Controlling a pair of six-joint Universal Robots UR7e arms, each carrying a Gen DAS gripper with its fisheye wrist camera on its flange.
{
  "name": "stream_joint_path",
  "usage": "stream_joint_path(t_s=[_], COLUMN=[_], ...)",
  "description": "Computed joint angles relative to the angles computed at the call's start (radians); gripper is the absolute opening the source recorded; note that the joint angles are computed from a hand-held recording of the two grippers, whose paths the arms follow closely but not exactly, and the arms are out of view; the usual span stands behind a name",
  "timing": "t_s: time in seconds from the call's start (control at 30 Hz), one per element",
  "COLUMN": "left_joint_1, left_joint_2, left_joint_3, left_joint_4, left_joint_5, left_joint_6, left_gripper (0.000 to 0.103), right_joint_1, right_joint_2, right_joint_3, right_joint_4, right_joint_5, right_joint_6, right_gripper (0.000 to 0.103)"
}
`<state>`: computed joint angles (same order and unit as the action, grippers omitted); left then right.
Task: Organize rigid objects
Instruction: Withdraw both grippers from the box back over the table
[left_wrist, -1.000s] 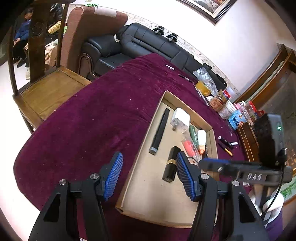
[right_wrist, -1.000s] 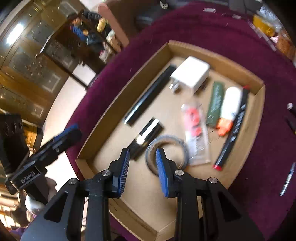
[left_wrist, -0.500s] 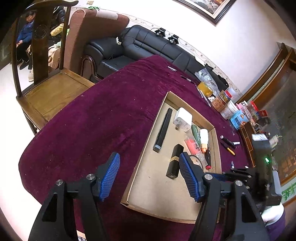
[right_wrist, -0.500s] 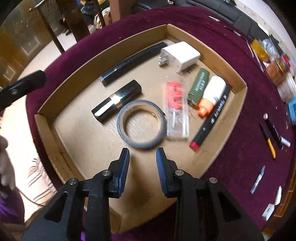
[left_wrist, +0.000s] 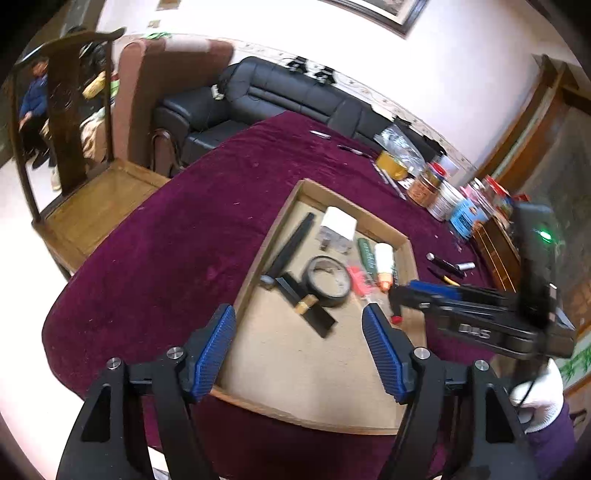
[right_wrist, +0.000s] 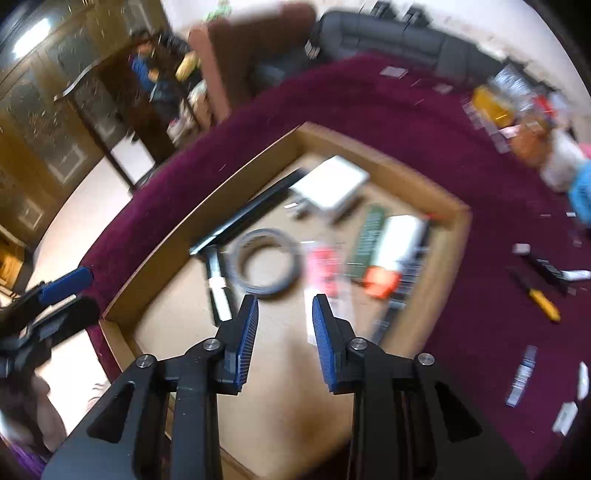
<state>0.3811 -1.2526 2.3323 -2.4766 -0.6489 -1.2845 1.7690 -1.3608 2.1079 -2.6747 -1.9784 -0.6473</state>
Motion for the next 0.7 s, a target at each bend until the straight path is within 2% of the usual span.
stream_joint_path(t_s=[0.1,0.2,0.3,0.4,0.43,0.53,0.7], left_joint_1=[0.002,-0.003,-0.012,-0.002,0.008,0.027,0.071], left_joint_2=[0.054,0.117,0.208,0.319,0.369,0.48,0.635], left_joint_3=[-0.035,-0.078,-0.151,-0.246,-0.29,-0.396,-0.566], left_joint_4=[-0.048,-0.122,-0.195,-0.258,-0.277,-0.264,-0.203], left_joint_5=[-0.024,-0.071,-0.126,-0.212,-0.257,-0.31,-0.35], left_joint_6=[0.064,0.142,0.272,0.39,0.43,0.501,0.581], left_gripper=[0.066,0.066,0.066,0.073,0.073,0.073,0.073], right_joint_1=[-0.043,-0.108,-0.227,-0.326,-0.387,-0.509,-0.598], right_joint_2=[-0.11,-0.212,-0.303,-0.345,-0.365,-0.391,-0.398], right_joint_3=[0.065,0.09,0.07,0.005,-0.032,-0.109,-0.142], right_joint_4=[-0.119,-0.175,-0.193,-0.159,-0.124,-0.055,-0.035], right_joint_5=[0.003,-0.002,0.001,0.008,0.033,0.086,0.126], right_joint_6=[-0.069,-0.122,-0.151,-0.085,-0.039,0.034,0.077], right_gripper=[0.051,0.052,0.058,0.059,0.059,0.059,0.059])
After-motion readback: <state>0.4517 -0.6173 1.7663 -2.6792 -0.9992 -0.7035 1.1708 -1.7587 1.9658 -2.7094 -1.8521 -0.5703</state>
